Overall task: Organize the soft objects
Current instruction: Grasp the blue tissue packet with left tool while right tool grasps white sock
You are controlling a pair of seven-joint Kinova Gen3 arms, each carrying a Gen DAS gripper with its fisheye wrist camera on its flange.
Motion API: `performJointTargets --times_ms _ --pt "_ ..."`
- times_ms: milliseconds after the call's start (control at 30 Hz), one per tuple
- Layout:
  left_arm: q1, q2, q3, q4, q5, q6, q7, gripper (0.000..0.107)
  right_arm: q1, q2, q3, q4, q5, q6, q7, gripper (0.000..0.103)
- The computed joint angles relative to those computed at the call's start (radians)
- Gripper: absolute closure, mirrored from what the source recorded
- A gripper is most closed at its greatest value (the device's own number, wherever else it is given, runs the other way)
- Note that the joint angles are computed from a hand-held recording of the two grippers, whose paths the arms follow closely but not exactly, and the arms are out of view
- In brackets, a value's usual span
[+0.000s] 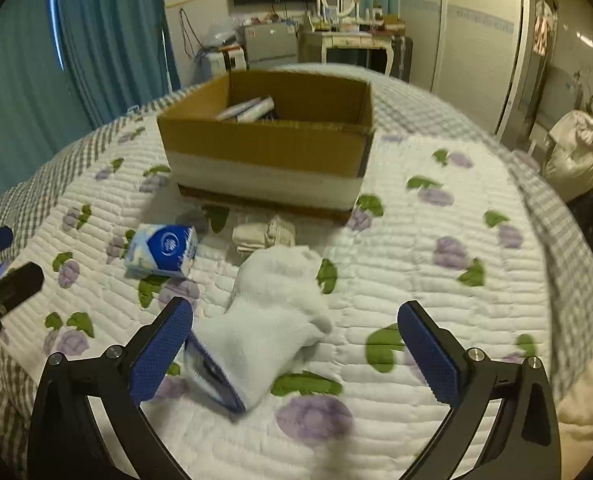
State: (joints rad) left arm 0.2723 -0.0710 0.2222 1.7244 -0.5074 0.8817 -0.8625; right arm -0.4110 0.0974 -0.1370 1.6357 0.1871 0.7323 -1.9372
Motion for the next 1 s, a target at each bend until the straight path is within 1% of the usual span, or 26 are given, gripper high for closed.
performJointTargets --times_ms 200,300,333,367,400,433,467,500,567,600,667,733,800,833,1000 --pt "-0.008 0.077 -0.044 -0.007 0.054 -0.048 -0.058 0.016 0.008 0.098 0.007 -0.056 -0.055 0.019 0.049 0.000" --pt "-0.009 0.113 -0.065 -0.015 0.087 -0.064 -0.084 0.016 0.015 0.142 0.012 -0.085 -0.084 0.043 0.085 0.007" --pt "-0.008 0.125 -0.071 -0.019 0.097 -0.065 -0.095 0.016 0.019 0.154 0.013 -0.093 -0.098 0.051 0.100 0.012" --pt "-0.007 0.135 -0.077 -0.022 0.107 -0.067 -0.107 0.016 0.029 0.158 0.011 -0.094 -0.119 0.048 0.121 0.023" --pt "-0.006 0.143 -0.082 -0.023 0.114 -0.071 -0.117 0.016 0.043 0.159 0.006 -0.092 -0.146 0.041 0.146 0.030" --pt "-0.003 0.151 -0.087 -0.026 0.119 -0.072 -0.123 0.016 0.052 0.151 0.003 -0.083 -0.161 0.027 0.159 0.040" --pt "-0.002 0.158 -0.092 -0.028 0.126 -0.075 -0.130 0.016 0.045 0.139 0.012 -0.072 -0.160 0.011 0.156 0.048" --pt "-0.001 0.166 -0.096 -0.032 0.135 -0.076 -0.138 0.016 0.038 0.127 0.016 -0.061 -0.148 -0.007 0.145 0.050" --pt "-0.004 0.180 -0.105 -0.043 0.156 -0.079 -0.157 0.016 0.008 0.096 0.039 -0.043 -0.093 -0.044 0.099 0.052" --pt "-0.007 0.188 -0.108 -0.048 0.172 -0.082 -0.172 0.016 0.011 0.085 0.037 -0.038 -0.084 -0.061 0.090 0.052" --pt "-0.010 0.208 -0.114 -0.065 0.198 -0.083 -0.191 0.016 0.034 0.069 0.034 -0.033 -0.105 -0.103 0.098 0.052" --pt "-0.003 0.231 -0.120 -0.085 0.203 -0.079 -0.195 0.016 0.043 0.073 0.036 -0.046 -0.108 -0.114 0.100 0.053" --pt "0.010 0.260 -0.129 -0.110 0.196 -0.068 -0.188 0.016 0.029 0.090 0.048 -0.059 -0.069 -0.115 0.063 0.052" --pt "0.017 0.271 -0.134 -0.122 0.192 -0.058 -0.182 0.016 0.031 0.097 0.048 -0.062 -0.068 -0.116 0.060 0.053" --pt "0.013 0.322 -0.145 -0.165 0.234 -0.035 -0.222 0.016 0.061 0.136 0.033 -0.067 -0.127 -0.116 0.106 0.053"
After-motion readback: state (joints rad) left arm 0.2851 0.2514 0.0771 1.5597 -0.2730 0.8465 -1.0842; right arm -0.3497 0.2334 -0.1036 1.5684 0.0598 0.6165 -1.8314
